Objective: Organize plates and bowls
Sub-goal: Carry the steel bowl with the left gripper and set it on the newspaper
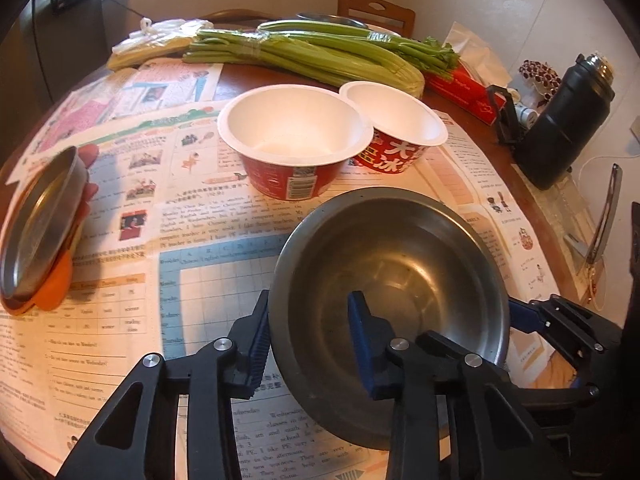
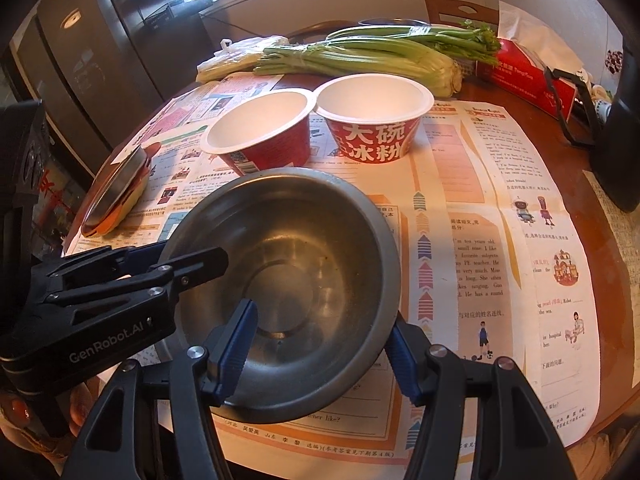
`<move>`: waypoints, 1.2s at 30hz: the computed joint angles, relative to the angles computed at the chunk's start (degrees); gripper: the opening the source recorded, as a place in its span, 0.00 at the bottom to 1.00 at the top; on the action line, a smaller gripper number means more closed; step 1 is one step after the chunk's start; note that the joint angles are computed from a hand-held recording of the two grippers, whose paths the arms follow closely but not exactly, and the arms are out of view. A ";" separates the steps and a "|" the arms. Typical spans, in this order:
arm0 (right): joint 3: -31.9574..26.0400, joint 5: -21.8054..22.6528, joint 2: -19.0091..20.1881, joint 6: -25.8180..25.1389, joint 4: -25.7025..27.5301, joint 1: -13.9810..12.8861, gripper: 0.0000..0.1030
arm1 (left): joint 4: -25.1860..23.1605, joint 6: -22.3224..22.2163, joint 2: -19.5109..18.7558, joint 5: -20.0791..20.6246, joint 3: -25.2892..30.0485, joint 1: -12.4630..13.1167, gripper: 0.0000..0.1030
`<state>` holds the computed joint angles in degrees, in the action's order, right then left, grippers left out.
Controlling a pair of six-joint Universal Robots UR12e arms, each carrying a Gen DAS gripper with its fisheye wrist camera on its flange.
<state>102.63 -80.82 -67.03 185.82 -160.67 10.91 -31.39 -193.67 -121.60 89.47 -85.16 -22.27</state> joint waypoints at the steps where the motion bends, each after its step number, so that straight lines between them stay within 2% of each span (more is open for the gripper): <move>1: -0.09 -0.29 -0.01 -0.16 0.08 0.15 0.60 | 0.01 -0.04 0.08 0.24 -0.07 0.03 0.36; 4: -0.47 -0.42 0.05 -0.53 0.20 0.55 0.60 | 0.15 -0.82 0.61 -0.40 -0.66 0.51 0.37; 12: -2.35 -0.30 0.69 -2.20 0.75 2.20 0.60 | 2.63 -1.65 2.66 1.32 -3.46 1.68 0.42; 20: -4.45 -0.49 2.17 -3.89 2.99 4.02 0.60 | 2.08 -2.41 3.47 1.36 -5.56 3.12 0.42; 36: -5.50 -1.77 2.86 -3.81 4.89 4.76 0.61 | 2.39 -0.85 3.64 1.26 -6.05 3.22 0.42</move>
<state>97.13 -82.59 -64.16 182.01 -155.78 15.67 -29.01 -194.52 -117.96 90.73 -91.21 -19.05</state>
